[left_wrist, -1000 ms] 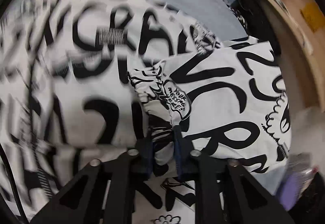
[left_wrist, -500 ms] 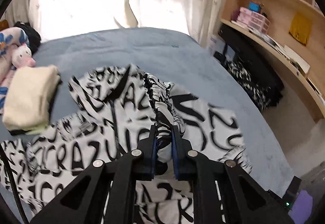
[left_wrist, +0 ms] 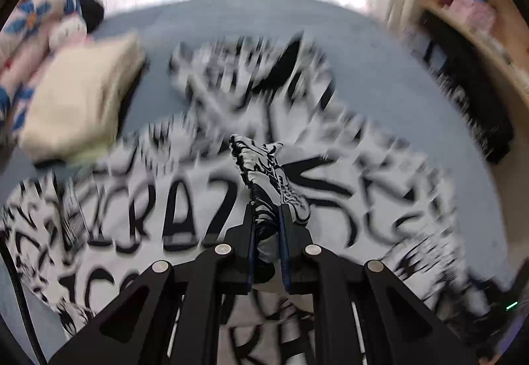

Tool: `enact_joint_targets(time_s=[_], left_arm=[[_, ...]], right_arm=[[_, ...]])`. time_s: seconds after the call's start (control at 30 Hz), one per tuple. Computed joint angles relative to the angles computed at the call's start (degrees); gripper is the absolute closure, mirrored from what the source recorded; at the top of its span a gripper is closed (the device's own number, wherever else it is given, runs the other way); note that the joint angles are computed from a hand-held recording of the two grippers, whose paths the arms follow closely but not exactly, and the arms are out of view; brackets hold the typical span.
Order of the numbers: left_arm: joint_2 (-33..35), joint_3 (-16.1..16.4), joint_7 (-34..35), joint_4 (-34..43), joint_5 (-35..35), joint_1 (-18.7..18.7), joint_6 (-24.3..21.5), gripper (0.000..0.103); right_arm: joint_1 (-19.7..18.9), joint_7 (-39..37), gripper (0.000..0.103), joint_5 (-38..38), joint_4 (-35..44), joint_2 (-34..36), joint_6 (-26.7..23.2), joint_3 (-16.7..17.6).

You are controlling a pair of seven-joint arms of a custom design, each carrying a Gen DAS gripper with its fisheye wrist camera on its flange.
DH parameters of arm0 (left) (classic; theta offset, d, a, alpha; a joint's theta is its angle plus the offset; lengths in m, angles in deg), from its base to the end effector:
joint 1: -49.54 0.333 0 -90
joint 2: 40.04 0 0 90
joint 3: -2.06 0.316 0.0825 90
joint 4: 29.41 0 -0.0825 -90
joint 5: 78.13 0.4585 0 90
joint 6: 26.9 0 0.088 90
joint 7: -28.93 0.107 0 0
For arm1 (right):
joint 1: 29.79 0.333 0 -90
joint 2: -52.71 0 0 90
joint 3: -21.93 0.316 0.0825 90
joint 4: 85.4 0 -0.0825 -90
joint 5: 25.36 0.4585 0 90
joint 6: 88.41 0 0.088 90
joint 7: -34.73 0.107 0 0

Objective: Fold large clothes

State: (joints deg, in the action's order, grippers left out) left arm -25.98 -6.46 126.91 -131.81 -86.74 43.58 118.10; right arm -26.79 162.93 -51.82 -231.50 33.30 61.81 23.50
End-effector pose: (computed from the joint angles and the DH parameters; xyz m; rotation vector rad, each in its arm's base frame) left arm 0.7110 -0.1747 0.4388 -1.7127 2.2678 -0.6849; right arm 0.5093 0.0508 0.3856 -1.7578 2.2186 -0.6502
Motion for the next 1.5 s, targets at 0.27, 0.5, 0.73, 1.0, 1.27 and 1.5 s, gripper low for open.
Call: enact_joint_targets(time_s=[0.27,0.5,0.73,1.0,1.27,1.5], left_arm=[[5.17,-0.47,3.80,0.09,-5.91,4.21,-5.87,0.071],[8.63,-0.49,6.94,5.03,-11.42,5.71,-4.83,0.054],[15.07,-0.84,6.44,12.13,-9.66,4.48,-7.72,0.054],[14.94,-0.28,7.36,11.22,-5.11,2.04,-0.20,0.076],[17.31,1.98,2.13,13.14,0.02,-0.93,1.31,0.075],[11.73,1.23,-0.20,10.14,-1.07,1.54,-3.50,0.071]], right_arm=[[3.98,-9.50,0.048,13.57,-2.96,-4.90,0.91,-5.01],[4.93,-15.37,0.026,26.25,-0.94,-5.60,5.75,-9.34],[0.80,-16.87,0.026,33.15,13.48,12.31,5.48,-10.37],[-3.96,-23.18,0.081,39.39,23.58,25.38,4.42,-6.48],[-4.28,-15.06,0.093,24.21,24.72,26.24,3.85,-6.44],[-3.56,-15.41,0.064,24.56,14.78,11.47,2.47,-5.45]])
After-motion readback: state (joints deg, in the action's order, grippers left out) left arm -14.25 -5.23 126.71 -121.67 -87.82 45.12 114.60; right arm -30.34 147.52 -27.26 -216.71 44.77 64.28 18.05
